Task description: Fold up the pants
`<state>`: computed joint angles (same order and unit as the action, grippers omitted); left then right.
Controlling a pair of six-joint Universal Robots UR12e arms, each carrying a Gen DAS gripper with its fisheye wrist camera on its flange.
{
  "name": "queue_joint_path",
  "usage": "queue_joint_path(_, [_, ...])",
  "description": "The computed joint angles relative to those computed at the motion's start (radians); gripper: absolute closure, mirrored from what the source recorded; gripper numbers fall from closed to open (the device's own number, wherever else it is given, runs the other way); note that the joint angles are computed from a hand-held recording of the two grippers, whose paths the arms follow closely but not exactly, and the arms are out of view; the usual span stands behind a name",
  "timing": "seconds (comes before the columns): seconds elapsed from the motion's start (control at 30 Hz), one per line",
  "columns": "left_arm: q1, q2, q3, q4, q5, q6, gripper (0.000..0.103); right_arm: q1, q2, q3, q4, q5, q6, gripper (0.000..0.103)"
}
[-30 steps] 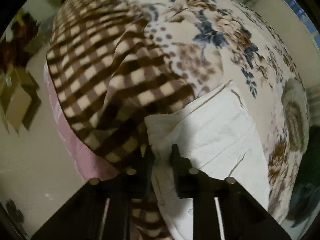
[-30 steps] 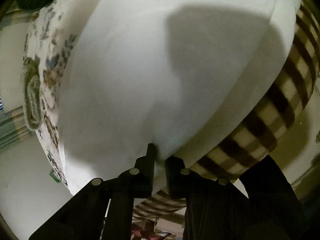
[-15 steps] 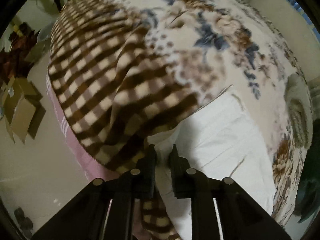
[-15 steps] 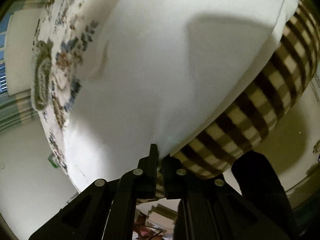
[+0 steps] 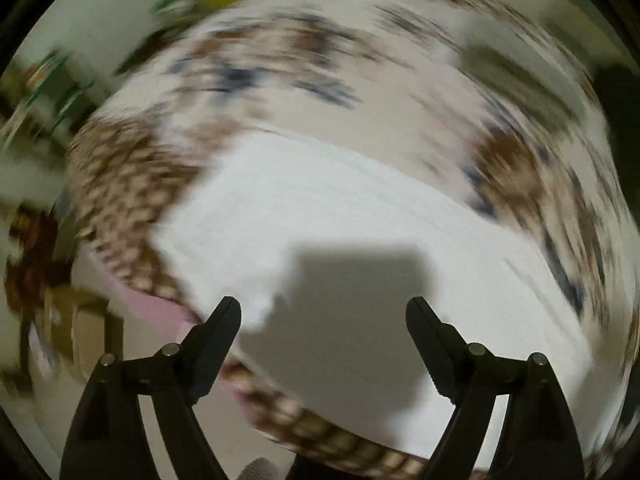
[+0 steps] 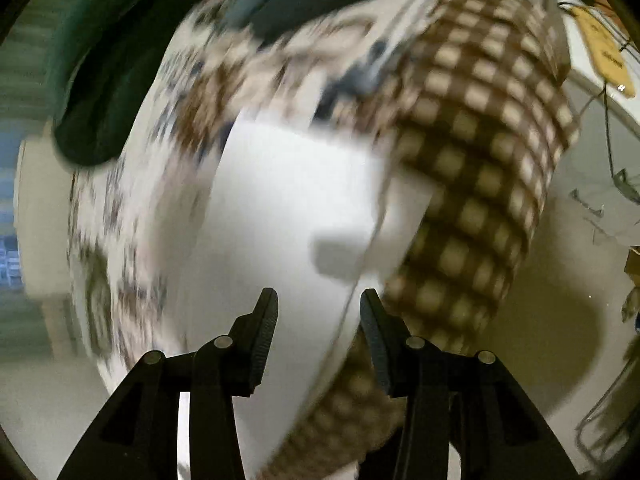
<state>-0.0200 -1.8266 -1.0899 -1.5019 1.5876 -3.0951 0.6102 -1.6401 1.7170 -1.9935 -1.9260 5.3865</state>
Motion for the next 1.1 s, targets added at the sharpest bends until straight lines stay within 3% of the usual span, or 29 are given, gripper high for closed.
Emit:
queue_joint_path(0.07, [-0.035, -0.001, -0.007, -0.036, -0.032, 0.039, 0.019, -0.027, -0.024, 0.037, 0.003, 0.021, 0.01, 0.057])
queue_joint_path(0.13, [-0.076, 0.005, -0.024, -0.046, -0.042, 0.083, 0.019, -0.047, -0.036, 0.061, 0.026, 0.041, 0.021, 0.065])
queue_joint_path(0.17, [-0.099, 0.011, -0.036, -0.042, -0.054, 0.113, 0.019, -0.05, -0.039, 0.067, 0.041, 0.044, 0.029, 0.09])
queue_joint_path(0.2, [-0.117, 0.014, -0.043, -0.042, -0.058, 0.139, 0.019, -0.051, -0.038, 0.065, 0.053, 0.043, 0.028, 0.095])
queue_joint_path(0.37, [-0.187, 0.028, -0.06, -0.071, -0.094, 0.241, 0.019, -0.025, -0.022, -0.008, 0.192, 0.006, 0.049, 0.096])
queue_joint_path(0.47, [-0.217, 0.029, -0.072, -0.072, -0.076, 0.288, 0.019, -0.005, -0.043, 0.02, 0.166, 0.02, 0.089, 0.096])
queue_joint_path(0.53, [-0.229, 0.03, -0.087, -0.076, -0.058, 0.302, 0.019, 0.014, -0.065, 0.081, 0.054, 0.0, 0.134, 0.092])
queue_joint_path(0.57, [-0.231, 0.029, -0.092, -0.076, -0.059, 0.304, 0.019, 0.025, -0.076, 0.113, -0.013, -0.022, 0.152, 0.079])
queue_joint_path(0.6, [-0.232, 0.027, -0.099, -0.074, -0.059, 0.306, 0.019, 0.035, -0.09, 0.148, -0.08, -0.027, 0.177, 0.057])
queue_joint_path(0.63, [-0.233, 0.025, -0.107, -0.072, -0.051, 0.306, 0.019, 0.048, -0.093, 0.166, -0.122, -0.055, 0.199, 0.052])
queue_joint_path(0.67, [-0.232, 0.02, -0.115, -0.074, -0.049, 0.299, 0.019, 0.073, -0.094, 0.194, -0.202, -0.12, 0.213, 0.052])
queue_joint_path(0.77, [-0.22, 0.013, -0.135, -0.071, -0.081, 0.289, 0.014, 0.085, -0.076, 0.232, -0.344, -0.161, 0.137, 0.052])
queue_joint_path(0.83, [-0.212, 0.007, -0.135, -0.076, -0.117, 0.288, 0.0, 0.071, -0.058, 0.243, -0.403, -0.157, 0.059, 0.052])
queue_joint_path(0.97, [-0.224, -0.001, -0.14, -0.06, -0.098, 0.312, 0.0, 0.05, -0.024, 0.283, -0.579, -0.217, -0.042, 0.051])
queue_joint_path(1.1, [-0.235, -0.027, -0.088, -0.121, -0.071, 0.297, 0.0, 0.038, -0.005, 0.32, -0.703, -0.252, -0.053, 0.054])
